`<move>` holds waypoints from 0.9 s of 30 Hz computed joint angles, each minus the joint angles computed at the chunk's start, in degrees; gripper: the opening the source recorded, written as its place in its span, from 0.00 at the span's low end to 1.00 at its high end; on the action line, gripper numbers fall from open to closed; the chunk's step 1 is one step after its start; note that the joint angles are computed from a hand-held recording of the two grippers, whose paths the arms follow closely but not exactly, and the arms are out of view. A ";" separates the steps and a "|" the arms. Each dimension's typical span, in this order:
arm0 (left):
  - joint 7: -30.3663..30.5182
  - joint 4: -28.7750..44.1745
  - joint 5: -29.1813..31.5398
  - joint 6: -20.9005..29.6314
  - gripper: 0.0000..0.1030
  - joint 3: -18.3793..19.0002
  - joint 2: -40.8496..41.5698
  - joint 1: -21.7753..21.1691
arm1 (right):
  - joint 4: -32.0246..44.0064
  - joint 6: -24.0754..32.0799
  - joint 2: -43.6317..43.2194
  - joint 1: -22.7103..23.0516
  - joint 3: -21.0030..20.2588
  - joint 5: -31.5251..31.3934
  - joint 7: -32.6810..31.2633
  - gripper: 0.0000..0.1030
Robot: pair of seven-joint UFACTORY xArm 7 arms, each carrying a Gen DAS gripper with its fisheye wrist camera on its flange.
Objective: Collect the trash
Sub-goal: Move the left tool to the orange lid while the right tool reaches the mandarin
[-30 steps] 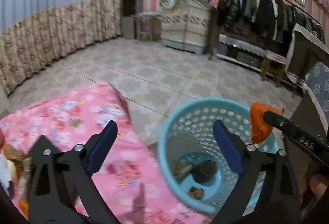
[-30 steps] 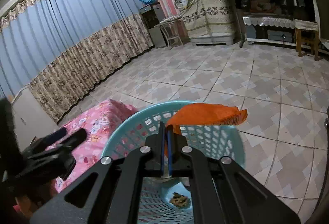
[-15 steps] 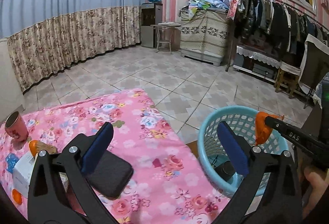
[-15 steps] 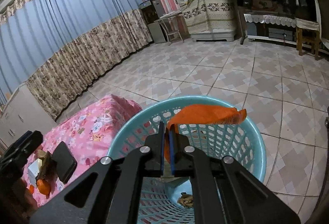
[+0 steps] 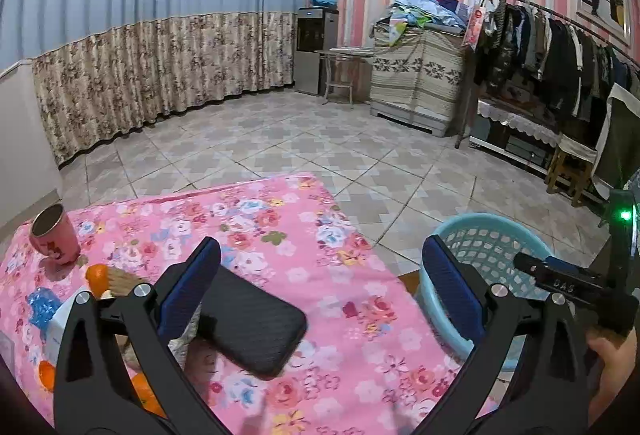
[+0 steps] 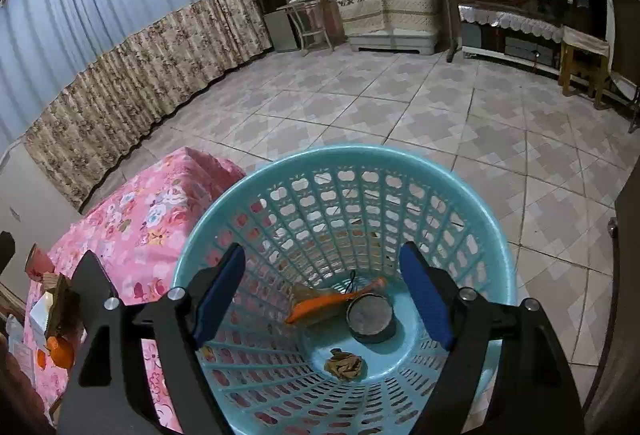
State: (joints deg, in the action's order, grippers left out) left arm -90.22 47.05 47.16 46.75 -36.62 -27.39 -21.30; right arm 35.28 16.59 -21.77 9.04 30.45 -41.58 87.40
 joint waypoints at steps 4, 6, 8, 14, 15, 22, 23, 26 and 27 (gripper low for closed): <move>0.88 -2.28 -2.31 0.99 0.95 0.93 -3.69 -1.16 | -0.65 0.16 -3.35 -0.53 0.73 0.28 1.97 0.80; 1.68 -3.69 -3.92 1.43 0.95 1.27 -6.11 -1.59 | -0.54 0.54 -5.51 -1.56 2.54 0.01 3.41 0.83; 2.73 -5.37 -5.91 1.72 0.95 1.53 -8.94 -1.99 | -0.13 0.10 -6.92 -2.77 4.41 -0.29 4.43 0.84; 8.98 -11.56 -13.13 6.26 0.95 2.44 -21.10 -3.96 | 3.50 -0.23 -7.93 -6.57 11.78 -1.48 5.66 0.86; 10.11 -12.54 -14.32 7.33 0.95 2.48 -23.21 -4.33 | 4.35 -0.27 -7.67 -7.19 13.23 -1.65 6.14 0.86; 17.59 -21.68 -22.53 17.61 0.95 4.03 -42.40 -8.55 | 11.73 2.16 -5.50 -13.98 26.09 -5.42 10.85 0.87; 18.70 -22.99 -23.44 19.17 0.95 4.26 -45.13 -9.06 | 13.31 2.21 -4.52 -15.34 28.42 -6.36 10.96 0.87; 22.42 -26.66 -25.52 23.63 0.95 4.81 -52.76 -10.16 | 18.15 3.92 -1.79 -21.00 37.18 -8.71 10.11 0.88; 23.81 -28.13 -26.09 25.48 0.95 5.02 -55.81 -10.77 | 19.25 4.07 -1.30 -22.92 39.66 -8.69 9.47 0.89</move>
